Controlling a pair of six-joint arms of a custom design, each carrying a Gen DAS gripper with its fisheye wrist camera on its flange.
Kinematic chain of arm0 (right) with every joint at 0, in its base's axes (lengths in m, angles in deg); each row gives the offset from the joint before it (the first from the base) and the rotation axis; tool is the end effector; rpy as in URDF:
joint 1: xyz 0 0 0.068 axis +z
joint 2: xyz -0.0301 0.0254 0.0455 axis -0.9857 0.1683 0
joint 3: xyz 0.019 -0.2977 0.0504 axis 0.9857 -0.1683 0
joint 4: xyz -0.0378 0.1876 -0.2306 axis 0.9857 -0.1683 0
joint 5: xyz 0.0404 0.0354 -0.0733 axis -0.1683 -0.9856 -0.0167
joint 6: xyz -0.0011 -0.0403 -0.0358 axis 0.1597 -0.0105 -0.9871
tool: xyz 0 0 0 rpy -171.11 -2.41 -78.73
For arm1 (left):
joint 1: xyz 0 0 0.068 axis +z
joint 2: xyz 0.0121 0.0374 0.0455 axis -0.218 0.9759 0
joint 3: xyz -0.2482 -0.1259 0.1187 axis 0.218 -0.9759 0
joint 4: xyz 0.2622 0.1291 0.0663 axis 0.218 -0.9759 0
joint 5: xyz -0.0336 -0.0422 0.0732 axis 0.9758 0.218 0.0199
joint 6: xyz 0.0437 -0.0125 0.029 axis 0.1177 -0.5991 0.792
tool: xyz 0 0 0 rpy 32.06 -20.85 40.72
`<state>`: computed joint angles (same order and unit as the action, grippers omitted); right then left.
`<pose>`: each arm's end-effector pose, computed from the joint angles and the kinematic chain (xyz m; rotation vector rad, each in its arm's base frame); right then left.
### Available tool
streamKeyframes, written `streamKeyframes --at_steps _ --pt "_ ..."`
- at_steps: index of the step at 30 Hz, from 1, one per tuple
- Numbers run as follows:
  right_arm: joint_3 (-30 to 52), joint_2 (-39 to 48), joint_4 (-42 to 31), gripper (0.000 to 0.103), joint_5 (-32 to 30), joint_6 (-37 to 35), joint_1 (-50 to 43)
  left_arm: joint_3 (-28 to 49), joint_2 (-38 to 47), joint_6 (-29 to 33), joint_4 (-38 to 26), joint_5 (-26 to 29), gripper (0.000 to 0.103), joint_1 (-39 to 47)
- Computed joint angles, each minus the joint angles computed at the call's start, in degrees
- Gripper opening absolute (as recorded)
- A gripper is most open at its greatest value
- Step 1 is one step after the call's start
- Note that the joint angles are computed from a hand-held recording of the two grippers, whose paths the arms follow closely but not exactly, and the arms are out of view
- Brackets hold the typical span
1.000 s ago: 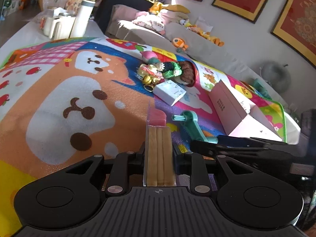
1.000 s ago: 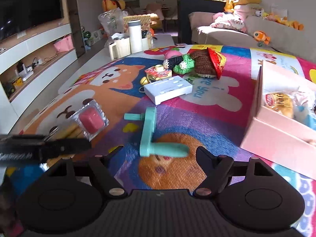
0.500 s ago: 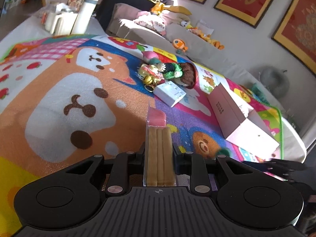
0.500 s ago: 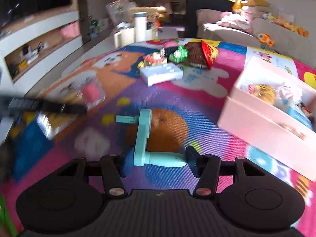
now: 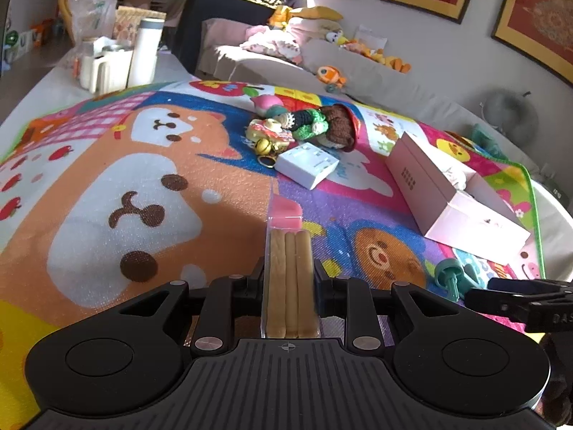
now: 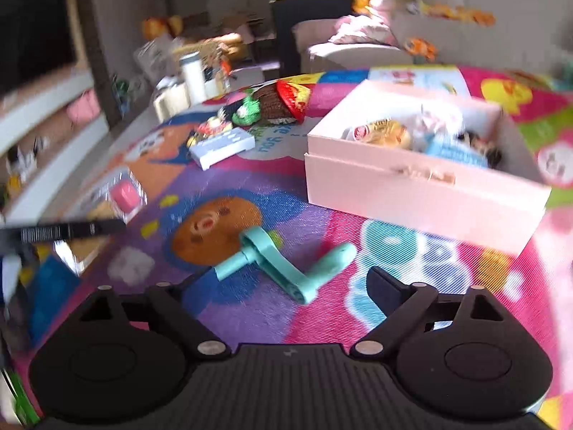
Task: Organize objects
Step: 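Hold the biscuit tube while the right gripper grasps the teal toy crank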
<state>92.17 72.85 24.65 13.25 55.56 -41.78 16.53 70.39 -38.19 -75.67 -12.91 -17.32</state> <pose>0.2453 0.1780 0.1715 0.1034 2.2899 0.1969 0.3433 -0.0432 0.1511 0.2410 2.2153 -0.5689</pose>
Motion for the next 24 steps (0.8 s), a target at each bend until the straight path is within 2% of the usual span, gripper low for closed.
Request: streamKeyframes --at_steps 3,7,11,12,17,24 --pt "2.5 4.2 0.7 0.097 0.4 3.1 0.4 0.0 0.0 -0.1 0.0 0.1 0.027 0.0" --pt "5.8 8.5 2.0 0.095 1.9 2.1 1.2 -0.1 0.0 -0.3 0.2 0.2 0.027 0.1" --pt "8.4 11.0 0.7 0.074 4.8 -2.7 2.9 -0.1 0.1 -0.9 0.4 0.9 0.027 0.5" --pt "8.4 11.1 0.7 0.074 4.9 -3.6 3.2 -0.1 0.2 -1.0 0.5 1.1 0.027 0.6" --pt "6.1 8.4 0.7 0.073 4.6 -5.6 4.4 -0.1 0.3 -1.0 0.5 1.0 0.028 0.6" --pt "0.4 0.0 -1.4 0.073 8.6 -6.0 6.5 -0.1 -0.2 0.2 0.0 -1.1 0.028 -0.4"
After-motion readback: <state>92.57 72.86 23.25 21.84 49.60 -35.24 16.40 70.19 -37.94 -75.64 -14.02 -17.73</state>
